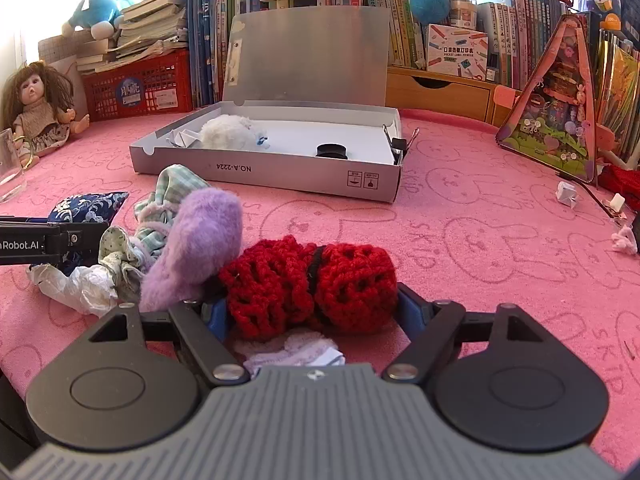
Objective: Organize objects
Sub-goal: 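Grasp the blue floral pouch with left gripper while right gripper grasps the red crocheted piece, then carry the blue pouch and red crocheted piece with both grippers into the box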
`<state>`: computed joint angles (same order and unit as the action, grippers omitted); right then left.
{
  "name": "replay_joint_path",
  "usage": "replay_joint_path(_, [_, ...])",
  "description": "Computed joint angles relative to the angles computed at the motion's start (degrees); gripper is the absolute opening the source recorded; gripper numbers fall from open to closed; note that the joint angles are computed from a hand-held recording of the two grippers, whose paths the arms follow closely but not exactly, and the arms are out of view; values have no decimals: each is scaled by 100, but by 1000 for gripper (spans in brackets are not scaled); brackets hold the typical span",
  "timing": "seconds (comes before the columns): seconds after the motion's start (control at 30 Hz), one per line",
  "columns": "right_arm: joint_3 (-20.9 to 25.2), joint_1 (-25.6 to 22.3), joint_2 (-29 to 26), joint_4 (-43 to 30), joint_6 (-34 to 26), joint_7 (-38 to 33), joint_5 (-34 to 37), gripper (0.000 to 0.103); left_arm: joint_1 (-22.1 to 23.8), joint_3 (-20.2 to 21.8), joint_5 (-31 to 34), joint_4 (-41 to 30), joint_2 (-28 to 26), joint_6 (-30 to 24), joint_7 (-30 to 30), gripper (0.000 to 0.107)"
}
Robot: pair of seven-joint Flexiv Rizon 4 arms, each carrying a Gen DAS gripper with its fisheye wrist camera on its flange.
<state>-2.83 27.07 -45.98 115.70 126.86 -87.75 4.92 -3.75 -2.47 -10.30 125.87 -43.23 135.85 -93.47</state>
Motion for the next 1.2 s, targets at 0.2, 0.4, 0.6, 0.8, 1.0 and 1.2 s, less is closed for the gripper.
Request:
replay_joint_path(0.2, [-170, 165, 56, -46, -38, -23, 253, 72, 86, 12, 58, 22, 129, 26, -22, 56])
replay_joint_path(0.4, [-246, 187, 124, -142, -108, -19, 377, 71, 90, 60, 11, -85, 246, -148, 102, 56])
replay_joint_path(0.6, [-367, 236, 170, -329, -180, -70, 452, 71, 161, 19, 54, -373, 309, -415, 261, 56])
replay_joint_path(0.8, [-361, 93, 186, -743, -553, 51, 220, 71, 123, 43, -52, -885, 250, -791, 498, 56])
replay_joint_path(1.0, [-210, -230, 76, -1316, -1046, 404, -270, 71, 192, -26, -185, -1531, 133, -1392, 579, 56])
replay_joint_path(1.2, [-158, -402, -127, -1946, -1452, 774, -709, 71, -111, 262, -633, -2237, -152, -1759, 990, 56])
